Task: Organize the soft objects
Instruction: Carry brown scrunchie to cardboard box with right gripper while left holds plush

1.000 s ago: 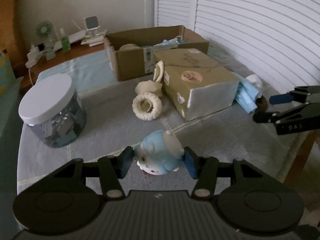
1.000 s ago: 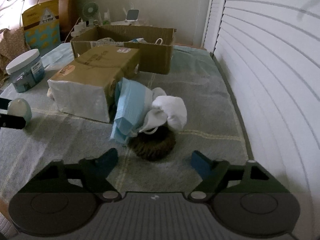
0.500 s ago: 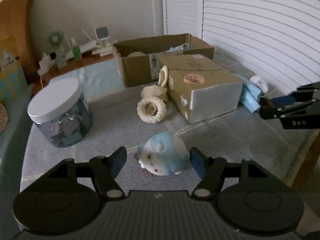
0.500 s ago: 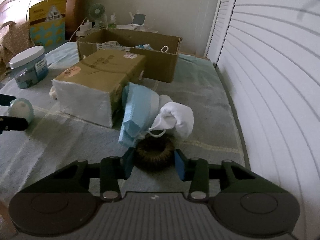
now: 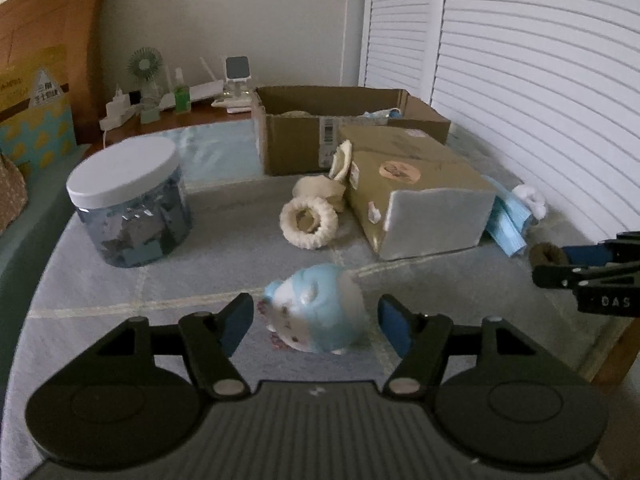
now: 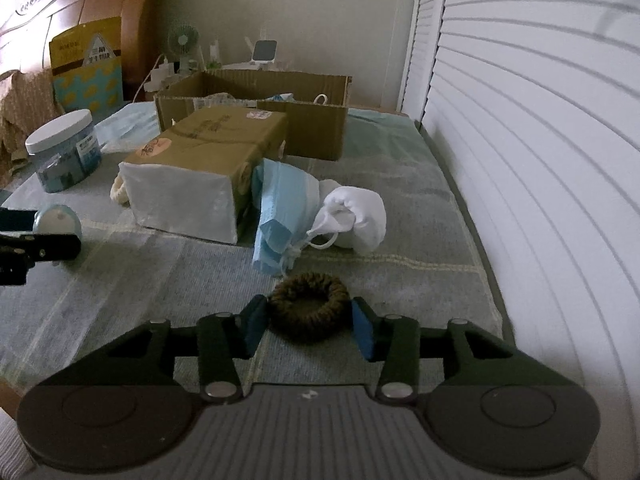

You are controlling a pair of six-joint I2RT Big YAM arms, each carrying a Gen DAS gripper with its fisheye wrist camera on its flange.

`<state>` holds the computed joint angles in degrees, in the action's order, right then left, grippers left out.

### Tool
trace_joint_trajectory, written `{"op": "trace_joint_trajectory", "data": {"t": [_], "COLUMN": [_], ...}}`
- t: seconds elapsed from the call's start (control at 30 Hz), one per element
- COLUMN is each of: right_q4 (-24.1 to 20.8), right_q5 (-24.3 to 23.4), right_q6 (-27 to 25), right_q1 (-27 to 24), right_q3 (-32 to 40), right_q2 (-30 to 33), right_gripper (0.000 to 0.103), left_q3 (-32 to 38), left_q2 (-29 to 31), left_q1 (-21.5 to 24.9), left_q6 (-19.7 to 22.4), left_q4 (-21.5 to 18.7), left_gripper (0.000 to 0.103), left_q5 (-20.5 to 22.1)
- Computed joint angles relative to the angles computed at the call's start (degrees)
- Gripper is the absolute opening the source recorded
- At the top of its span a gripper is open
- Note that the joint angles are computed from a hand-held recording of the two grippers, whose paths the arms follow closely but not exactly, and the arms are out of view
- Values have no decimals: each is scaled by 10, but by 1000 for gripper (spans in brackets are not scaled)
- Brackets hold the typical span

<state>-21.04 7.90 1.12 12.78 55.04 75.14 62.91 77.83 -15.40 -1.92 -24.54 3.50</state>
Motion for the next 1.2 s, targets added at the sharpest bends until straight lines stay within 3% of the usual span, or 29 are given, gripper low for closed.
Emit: {"op": "trace_joint_trajectory", "data": {"t": [0.4,0.5,0.9,1.2], "right_q4": [17,12,-42,-52], "right_q5": [-1,10,36,54], "right_q6": [-11,-11,-1,-8], "right_q1": [-4,0,9,21], "right_q3": [4,7,34,33], "right_q2": [12,14,12,-25], "right_gripper": [57,54,49,49], "left_q3": [10,12,20,20], "left_q2": [15,17,4,-27], "left_q1": [-5,-6,0,-2], "left_q6": [-32,-31,-11,6], "left_q4": [-1,-5,-15,-22], "left_gripper": [62,53,51,51], "left_q5": [-8,-7,12,33]}}
